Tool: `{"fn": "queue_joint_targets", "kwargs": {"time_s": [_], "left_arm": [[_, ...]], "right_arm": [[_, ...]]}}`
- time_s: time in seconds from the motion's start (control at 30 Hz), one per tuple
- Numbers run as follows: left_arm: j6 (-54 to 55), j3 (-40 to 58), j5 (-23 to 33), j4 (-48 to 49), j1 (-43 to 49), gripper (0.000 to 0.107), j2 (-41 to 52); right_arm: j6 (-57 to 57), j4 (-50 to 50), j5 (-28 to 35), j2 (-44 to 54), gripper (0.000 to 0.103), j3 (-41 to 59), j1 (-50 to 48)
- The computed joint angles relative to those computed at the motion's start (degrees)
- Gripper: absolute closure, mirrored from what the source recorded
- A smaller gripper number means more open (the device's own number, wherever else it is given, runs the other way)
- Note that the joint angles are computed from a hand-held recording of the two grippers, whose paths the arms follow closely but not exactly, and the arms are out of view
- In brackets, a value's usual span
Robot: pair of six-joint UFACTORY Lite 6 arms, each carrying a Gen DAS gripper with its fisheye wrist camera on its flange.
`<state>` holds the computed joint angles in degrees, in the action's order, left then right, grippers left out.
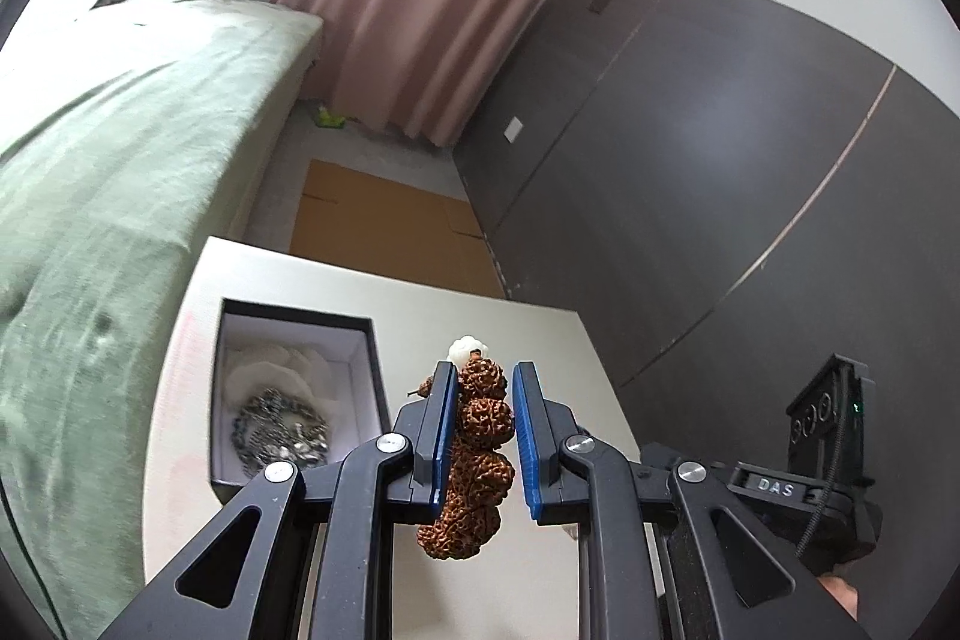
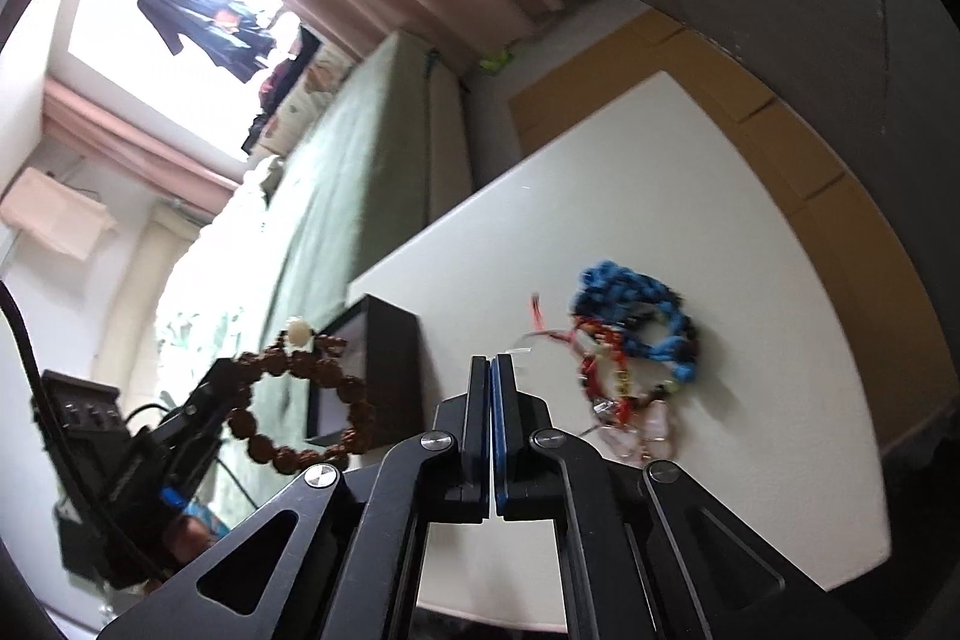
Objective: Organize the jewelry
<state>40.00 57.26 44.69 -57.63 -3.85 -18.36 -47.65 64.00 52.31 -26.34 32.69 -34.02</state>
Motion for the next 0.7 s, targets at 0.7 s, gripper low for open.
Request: {"fn": "queue_joint_targets", "kwargs": {"time_s": [0.7], "left_arm": [[1.01, 7.35, -1.66, -2.25, 4.39, 0.088, 10.83]], "right_arm": [[13.24, -10.52, -18.21, 17.28, 0.061, 6.81, 18.69]]}}
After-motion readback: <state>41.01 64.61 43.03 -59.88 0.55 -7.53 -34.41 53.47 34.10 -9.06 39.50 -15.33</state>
